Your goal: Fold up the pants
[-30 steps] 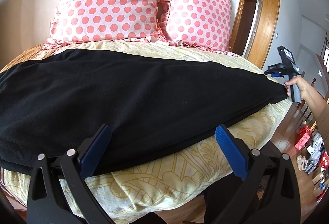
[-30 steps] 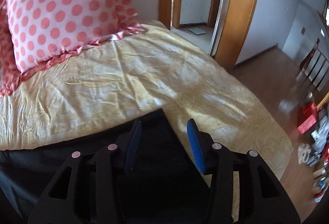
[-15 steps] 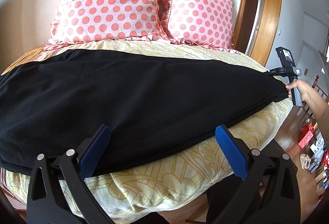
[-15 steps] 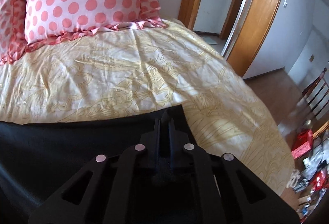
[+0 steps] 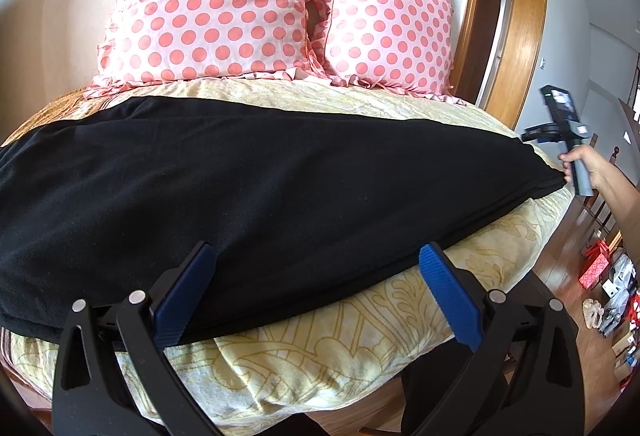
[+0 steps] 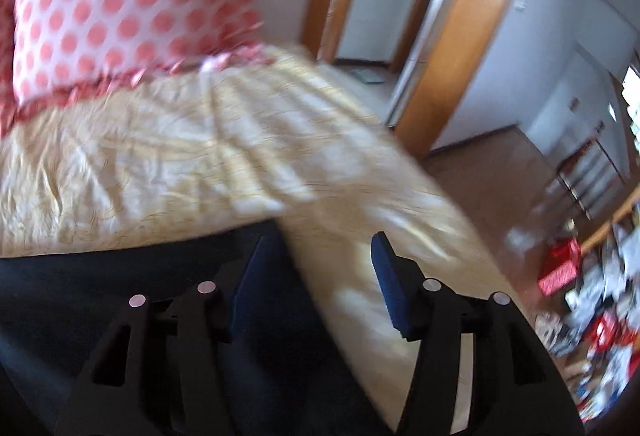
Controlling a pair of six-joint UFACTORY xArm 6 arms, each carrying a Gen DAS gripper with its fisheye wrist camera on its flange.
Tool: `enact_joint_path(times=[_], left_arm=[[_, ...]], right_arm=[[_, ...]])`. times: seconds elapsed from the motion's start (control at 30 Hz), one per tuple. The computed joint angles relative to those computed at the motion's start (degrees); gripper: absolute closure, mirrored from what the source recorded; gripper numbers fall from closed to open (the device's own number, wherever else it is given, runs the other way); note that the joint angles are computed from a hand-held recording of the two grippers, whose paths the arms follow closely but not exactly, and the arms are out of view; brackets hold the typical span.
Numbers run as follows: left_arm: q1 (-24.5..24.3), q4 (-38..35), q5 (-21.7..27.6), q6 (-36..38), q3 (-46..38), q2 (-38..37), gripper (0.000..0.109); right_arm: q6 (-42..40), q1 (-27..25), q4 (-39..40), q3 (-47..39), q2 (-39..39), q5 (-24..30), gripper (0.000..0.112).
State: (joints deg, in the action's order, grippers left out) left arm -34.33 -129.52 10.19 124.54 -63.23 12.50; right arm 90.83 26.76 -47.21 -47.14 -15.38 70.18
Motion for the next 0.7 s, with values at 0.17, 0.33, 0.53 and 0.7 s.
enact_joint_path(times=[0.17, 0.33, 0.53, 0.7], left_arm=[[0.54, 0.67, 1.46, -0.84, 0.65, -0.33, 0.007], [0.6, 0.98, 1.81, -0.75, 0.82, -0.41, 0.007], [0.58, 0.59, 1.85, -0.18, 0.9, -0.43, 0.007], [0.56, 0.54, 1.83, -0.31, 0.91, -0.45, 0.007]], right_arm=[[11.98, 7.01, 4.65, 9.93, -13.5, 3.43, 0.056], [26.87, 12.78, 5.08, 20.32, -25.13, -1.67, 0.058], [31.97, 12.66, 5.85, 22.38, -24.73, -6.84, 0.064], [37.62, 13.14, 3.32, 24.23, -25.81, -11.09, 0.064]])
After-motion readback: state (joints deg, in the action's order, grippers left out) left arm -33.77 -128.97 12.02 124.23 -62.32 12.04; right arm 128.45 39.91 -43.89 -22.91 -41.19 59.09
